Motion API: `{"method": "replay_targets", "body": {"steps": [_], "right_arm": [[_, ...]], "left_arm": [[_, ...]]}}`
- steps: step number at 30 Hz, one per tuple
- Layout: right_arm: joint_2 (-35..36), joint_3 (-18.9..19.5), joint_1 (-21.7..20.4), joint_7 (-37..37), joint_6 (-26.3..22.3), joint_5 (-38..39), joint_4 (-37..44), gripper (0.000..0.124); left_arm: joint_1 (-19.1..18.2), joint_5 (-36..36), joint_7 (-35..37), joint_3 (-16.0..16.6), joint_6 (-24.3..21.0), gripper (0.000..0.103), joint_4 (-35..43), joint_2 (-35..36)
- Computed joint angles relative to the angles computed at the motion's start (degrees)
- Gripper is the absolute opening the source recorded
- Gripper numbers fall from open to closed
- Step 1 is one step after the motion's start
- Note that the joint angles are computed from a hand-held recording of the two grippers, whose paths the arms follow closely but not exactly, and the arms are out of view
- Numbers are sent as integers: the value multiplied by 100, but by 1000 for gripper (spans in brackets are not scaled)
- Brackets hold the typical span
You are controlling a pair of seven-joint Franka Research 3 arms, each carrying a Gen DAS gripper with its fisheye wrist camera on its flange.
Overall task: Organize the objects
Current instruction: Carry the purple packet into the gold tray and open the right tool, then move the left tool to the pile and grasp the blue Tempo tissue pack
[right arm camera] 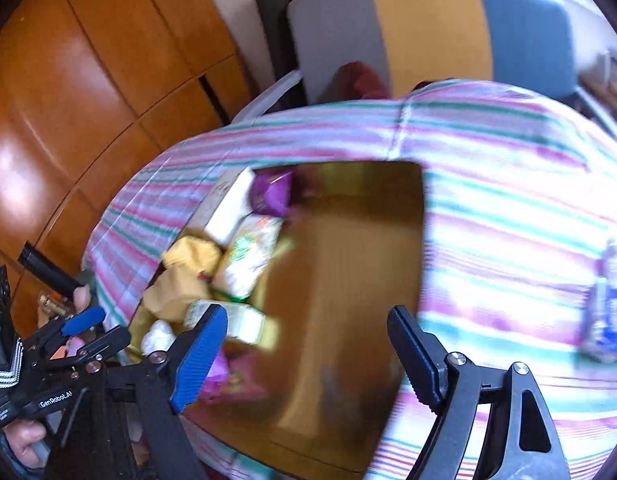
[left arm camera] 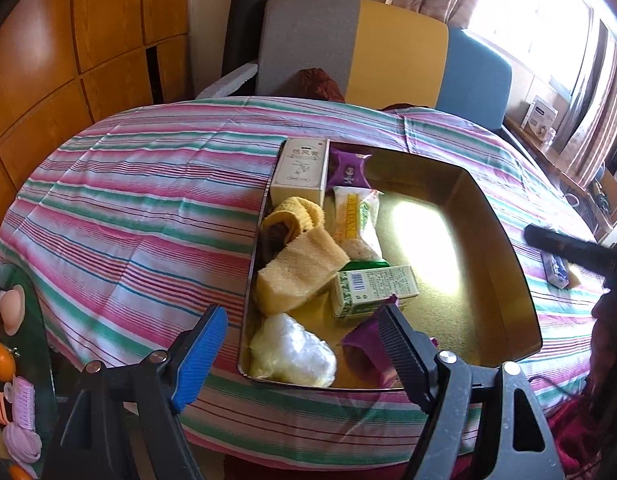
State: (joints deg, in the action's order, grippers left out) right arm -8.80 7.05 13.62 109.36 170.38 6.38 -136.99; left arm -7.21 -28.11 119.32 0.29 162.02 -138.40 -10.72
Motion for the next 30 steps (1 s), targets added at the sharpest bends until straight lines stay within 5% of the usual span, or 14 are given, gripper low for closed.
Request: {"method": "replay_targets", "body": {"steps": [7,18,21,23,30], "right_arm": [[-890,417,-1477,1419,-201,-1539,-569,85],[-1791,1133,-4392,4276,-596,-3529,-1310,86],[-1812,803,-4373,4720,-851,-3216,-1498,84],[-1908,529,-4322,4983,-488,-3173,-1697,84],[-1794,62,-3792,4348,-581,-2357,-1733,85]], "left_arm": [[-134,-189,352,-76,-291,74,170,26],[-361,-112,409,-405,-488,73,592,204],[-467,-117,466,-543,-632,70,799,317],[-539,-125,488,-658,-746,69,963,420],[-811,-190,622,-1109,-1055,68,1503,796]]}}
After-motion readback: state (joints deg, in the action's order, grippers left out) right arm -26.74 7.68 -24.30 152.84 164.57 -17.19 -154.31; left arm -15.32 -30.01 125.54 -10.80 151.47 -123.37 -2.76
